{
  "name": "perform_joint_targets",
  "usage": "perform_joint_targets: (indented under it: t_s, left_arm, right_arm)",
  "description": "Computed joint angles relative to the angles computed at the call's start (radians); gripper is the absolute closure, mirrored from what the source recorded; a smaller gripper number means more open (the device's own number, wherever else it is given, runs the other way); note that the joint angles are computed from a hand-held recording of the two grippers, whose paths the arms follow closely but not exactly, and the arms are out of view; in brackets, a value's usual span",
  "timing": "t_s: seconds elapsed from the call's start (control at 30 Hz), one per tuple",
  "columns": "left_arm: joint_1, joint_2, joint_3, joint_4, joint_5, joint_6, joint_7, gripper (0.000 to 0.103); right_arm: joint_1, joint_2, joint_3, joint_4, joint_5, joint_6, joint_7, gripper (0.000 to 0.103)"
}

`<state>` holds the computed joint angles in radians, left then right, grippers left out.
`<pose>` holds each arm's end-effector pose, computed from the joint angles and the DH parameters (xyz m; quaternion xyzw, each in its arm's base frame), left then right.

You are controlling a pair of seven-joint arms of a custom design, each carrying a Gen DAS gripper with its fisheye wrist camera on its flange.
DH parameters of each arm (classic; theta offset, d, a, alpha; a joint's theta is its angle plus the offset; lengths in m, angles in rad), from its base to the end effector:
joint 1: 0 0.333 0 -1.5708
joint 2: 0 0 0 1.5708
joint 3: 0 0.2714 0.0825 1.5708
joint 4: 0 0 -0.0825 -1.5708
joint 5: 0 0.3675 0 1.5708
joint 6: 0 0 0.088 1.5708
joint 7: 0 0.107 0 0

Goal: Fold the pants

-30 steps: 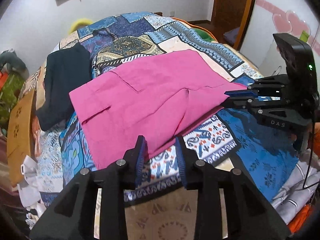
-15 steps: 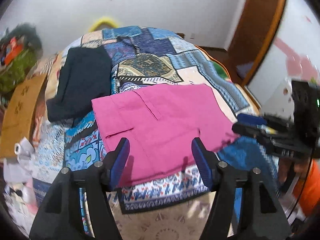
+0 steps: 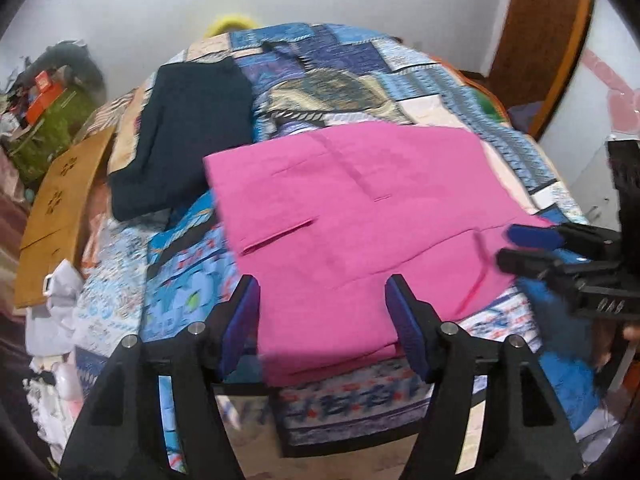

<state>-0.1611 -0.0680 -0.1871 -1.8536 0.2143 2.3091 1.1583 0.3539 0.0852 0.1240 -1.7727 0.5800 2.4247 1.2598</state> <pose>0.5369 -0.1932 0.5628 -0.6657 0.6935 -0.1958 0.1940 0.5443 0.2817 0.5295 -0.7899 0.4943 0.0147 0.3628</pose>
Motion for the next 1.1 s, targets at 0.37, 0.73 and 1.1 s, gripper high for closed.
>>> perform_joint_targets:
  t_s: [0.37, 0.73, 1.1]
  left_arm:
    - [0.02, -0.069, 0.017, -0.084, -0.087, 0.03, 0.076, 0.029]
    - [0.032, -0.062, 0.038, -0.05, -0.147, -0.033, 0.101, 0.022]
    - [0.078, 0.033, 0.048, 0.138, -0.068, -0.045, 0.035, 0.023]
  right_arm:
    - [-0.043, -0.046, -0.043, -0.081, -0.143, -0.018, 0.114, 0.051]
    - [-0.05, -0.067, -0.04, -0.071, -0.194, -0.081, 0.131, 0.055]
    - [-0.063, -0.003, -0.048, 0.072, -0.224, -0.053, 0.133, 0.046]
